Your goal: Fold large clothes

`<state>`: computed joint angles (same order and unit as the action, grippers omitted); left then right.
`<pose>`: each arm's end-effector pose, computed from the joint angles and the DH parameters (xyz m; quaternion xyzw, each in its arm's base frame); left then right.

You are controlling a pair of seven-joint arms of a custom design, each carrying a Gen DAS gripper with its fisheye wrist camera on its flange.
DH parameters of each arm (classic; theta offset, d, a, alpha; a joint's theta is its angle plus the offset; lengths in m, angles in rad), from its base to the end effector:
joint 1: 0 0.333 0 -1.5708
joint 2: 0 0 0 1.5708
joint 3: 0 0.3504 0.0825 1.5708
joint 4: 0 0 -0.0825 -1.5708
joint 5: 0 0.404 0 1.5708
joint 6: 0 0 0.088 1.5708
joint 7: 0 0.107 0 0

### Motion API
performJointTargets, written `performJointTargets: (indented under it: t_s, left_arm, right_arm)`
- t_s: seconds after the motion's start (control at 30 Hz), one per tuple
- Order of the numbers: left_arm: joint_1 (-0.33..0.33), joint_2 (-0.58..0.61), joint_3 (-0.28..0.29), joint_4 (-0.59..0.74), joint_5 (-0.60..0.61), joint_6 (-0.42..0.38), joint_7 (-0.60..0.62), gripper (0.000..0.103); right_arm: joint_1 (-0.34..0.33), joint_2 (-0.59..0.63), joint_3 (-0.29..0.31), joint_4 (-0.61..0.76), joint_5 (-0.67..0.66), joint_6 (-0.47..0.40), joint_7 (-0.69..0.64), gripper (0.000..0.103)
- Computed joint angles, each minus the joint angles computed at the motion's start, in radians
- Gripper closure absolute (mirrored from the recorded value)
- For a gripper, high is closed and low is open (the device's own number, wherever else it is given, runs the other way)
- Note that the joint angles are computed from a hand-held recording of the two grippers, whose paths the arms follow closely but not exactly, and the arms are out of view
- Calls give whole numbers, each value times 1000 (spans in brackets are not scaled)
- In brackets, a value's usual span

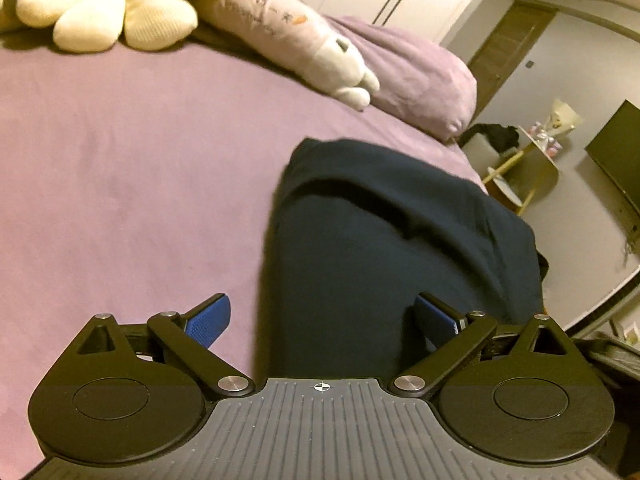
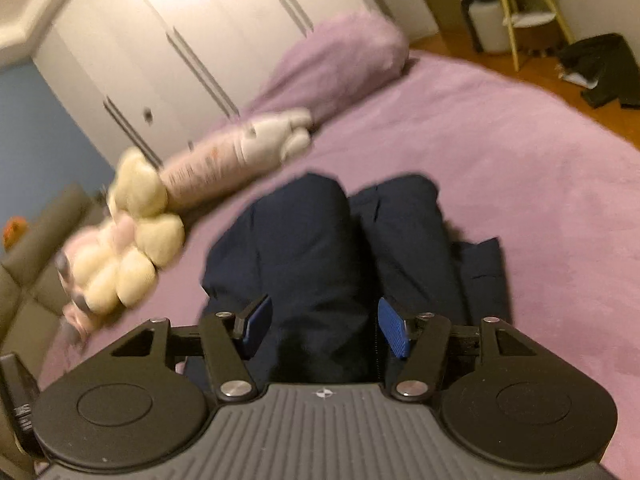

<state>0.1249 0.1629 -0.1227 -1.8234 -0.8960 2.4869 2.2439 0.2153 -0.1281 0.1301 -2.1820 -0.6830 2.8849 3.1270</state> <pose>0.6688 0.0100 0.5253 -0.6215 0.6654 -0.4107 0.0484 0.5189 0.2289 0.5566 -0.4146 0.7993 -0.1506 0.4079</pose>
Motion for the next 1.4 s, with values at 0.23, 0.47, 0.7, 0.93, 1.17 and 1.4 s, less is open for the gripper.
performJointTargets:
  t_s: [0.23,0.47,0.7,0.93,1.17,1.4]
  left_arm:
    - [-13,-21,-12,-16,-11,-16,56,2]
    - [-54,-18,-16,-47,40,40,55,0]
    - [-37,-6,-12,-28,31,11,11,0]
    - [-58,-16,-12,-32,81,185,46,0]
    - [-88,61,-62,57,116,251,-24,0]
    - [-189,138,-31,80,367,365,-202,0]
  right_arm:
    - [7,3,37,36,-232,-122,129,88]
    - [46,-38,44,-32,-363,-257,202,79]
    - [15,-76,62,79,-501,-284,372,73]
    - [77,205,6,333,-431,-343,148,73]
    - [157,240,-68,292,-486,-485,151,77]
    - [123,186,-89,167,-636,-402,402,78]
